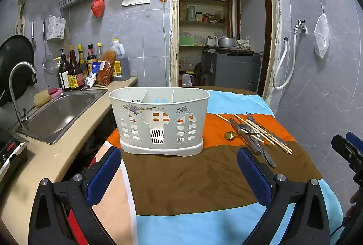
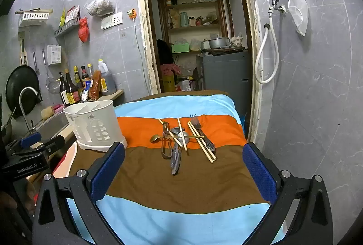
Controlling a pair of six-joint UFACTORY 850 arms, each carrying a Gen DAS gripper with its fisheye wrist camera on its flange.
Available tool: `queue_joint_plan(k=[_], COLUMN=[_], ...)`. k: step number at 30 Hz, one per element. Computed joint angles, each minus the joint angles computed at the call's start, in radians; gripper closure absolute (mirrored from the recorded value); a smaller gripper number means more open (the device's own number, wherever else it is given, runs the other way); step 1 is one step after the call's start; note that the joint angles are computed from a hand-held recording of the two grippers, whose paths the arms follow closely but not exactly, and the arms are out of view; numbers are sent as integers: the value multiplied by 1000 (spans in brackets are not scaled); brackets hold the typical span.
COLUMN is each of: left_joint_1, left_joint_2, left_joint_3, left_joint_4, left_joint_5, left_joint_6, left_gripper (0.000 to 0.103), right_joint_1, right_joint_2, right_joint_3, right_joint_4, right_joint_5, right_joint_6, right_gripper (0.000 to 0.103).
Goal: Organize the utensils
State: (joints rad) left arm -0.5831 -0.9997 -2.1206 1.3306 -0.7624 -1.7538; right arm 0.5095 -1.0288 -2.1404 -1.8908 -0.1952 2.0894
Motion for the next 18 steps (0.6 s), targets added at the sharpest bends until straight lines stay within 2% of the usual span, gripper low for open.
queue_joint_plan(k=[18], left_joint_1=[0], left_joint_2=[0], left_joint_3=[-2], left_joint_4=[-7], left_joint_5=[1], left_joint_6=[5], left_gripper=[0], right_joint_1=[0], right_joint_2=[-6], right_joint_3=[-9], right_joint_4=[39], right_joint_5=[5], right_joint_6=[-38], right_gripper=[1])
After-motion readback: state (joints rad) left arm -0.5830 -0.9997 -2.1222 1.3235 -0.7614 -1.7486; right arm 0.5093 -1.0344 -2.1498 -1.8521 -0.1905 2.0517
